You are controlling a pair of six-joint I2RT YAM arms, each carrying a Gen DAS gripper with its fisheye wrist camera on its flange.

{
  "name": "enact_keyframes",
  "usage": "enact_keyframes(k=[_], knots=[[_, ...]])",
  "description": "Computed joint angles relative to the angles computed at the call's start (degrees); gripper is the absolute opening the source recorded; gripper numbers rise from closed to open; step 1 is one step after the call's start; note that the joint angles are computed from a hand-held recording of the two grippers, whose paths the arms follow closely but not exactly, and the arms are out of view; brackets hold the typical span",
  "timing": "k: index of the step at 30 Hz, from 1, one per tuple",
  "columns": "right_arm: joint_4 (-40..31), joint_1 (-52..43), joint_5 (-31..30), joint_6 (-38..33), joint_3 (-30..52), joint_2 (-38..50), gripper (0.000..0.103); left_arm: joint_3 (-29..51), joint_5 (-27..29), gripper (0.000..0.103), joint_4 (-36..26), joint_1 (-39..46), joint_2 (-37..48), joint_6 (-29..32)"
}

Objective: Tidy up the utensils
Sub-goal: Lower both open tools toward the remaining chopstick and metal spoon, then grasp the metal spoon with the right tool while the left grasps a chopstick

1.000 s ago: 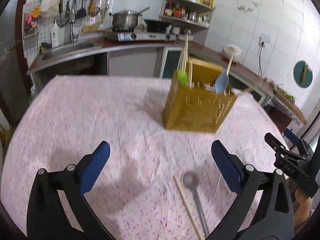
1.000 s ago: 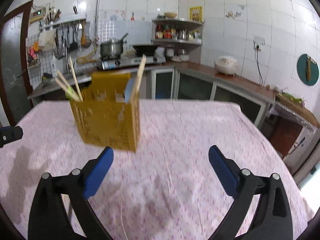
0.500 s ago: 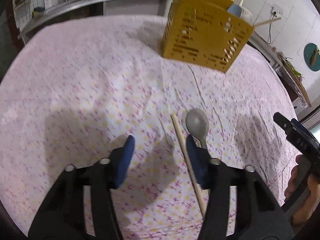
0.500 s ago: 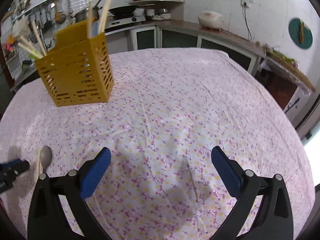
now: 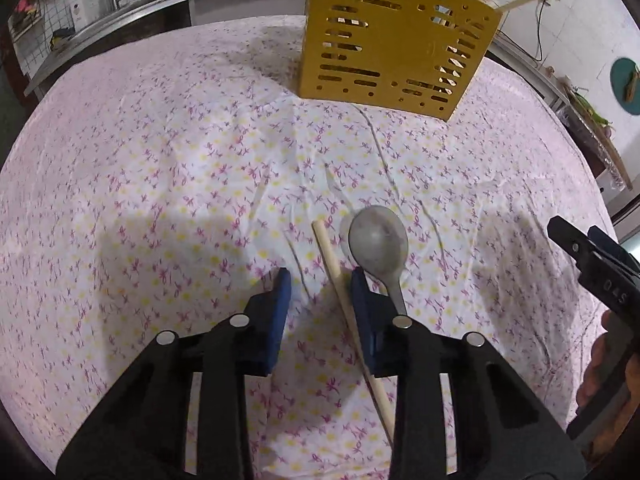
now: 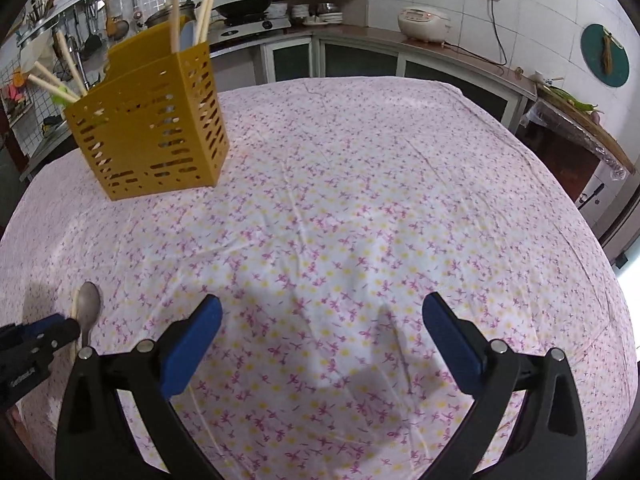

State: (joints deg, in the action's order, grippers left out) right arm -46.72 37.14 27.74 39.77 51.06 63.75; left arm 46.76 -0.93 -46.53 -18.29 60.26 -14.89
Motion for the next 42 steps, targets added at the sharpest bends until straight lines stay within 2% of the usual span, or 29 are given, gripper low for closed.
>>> enact_keyframes(k=[2, 4, 10, 13, 16, 20, 21, 25, 30, 36, 37, 42], knots=[[-0.13, 1.31, 0.36, 0.37, 0.64, 0.88, 0.098, 0.61, 0.21, 0.023, 0.53, 0.5, 1.28, 0.45], [-0.76, 2.73, 1.37, 1.33, 1.28, 1.65, 0.098, 1.09, 1.05, 0.01, 0.87, 1.12, 2.08, 1.4], [-1.4, 5.33, 0.35, 3.79, 3.0, 3.2, 0.098, 1.29, 4.35, 0.007, 0.63, 4.1, 1.8, 5.42], [-1.97, 8.48, 0.4, 4.95, 5.37, 6.18, 0.098, 1.43, 6.67, 0.003, -0.82, 7.27, 0.32, 8.16], [-3.02, 11.92, 1.63, 6.13, 8.64, 10.38, 0.098, 1.28, 4.58, 0.003, -1.31, 9.58, -1.43, 11.36], [-3.73, 15.78, 1.45, 7.1, 13.21, 15.9, 0.097, 1.78, 8.5, 0.003, -2.81, 17.07, -1.91, 16.81], [-4.09, 16.37, 1.36, 7.13, 14.23, 16.91, 0.095, 1.84, 9.19, 0.003, -3.16, 18.35, -2.06, 17.82], [-4.82, 17.86, -1.61, 6.55, 18.94, 21.63, 0.075, 1.92, 11.25, 0.003, -3.26, 23.06, -1.41, 21.45], [-4.78, 18.23, -5.55, 6.77, 22.06, 25.65, 0.057, 2.11, 12.96, 0.003, -3.75, 27.46, -1.04, 25.02], [-6.72, 17.9, -8.4, 7.63, 26.19, 28.81, 0.046, 2.12, 13.97, 0.003, -3.72, 29.08, -0.44, 26.4], [-7.35, 17.96, -8.51, 7.53, 27.09, 29.44, 0.045, 2.19, 14.12, 0.0, -3.73, 29.24, -0.29, 26.54], [-8.47, 18.12, -9.88, 7.35, 29.24, 31.36, 0.041, 2.46, 14.59, 0.0, -3.64, 29.74, 0.55, 26.6]])
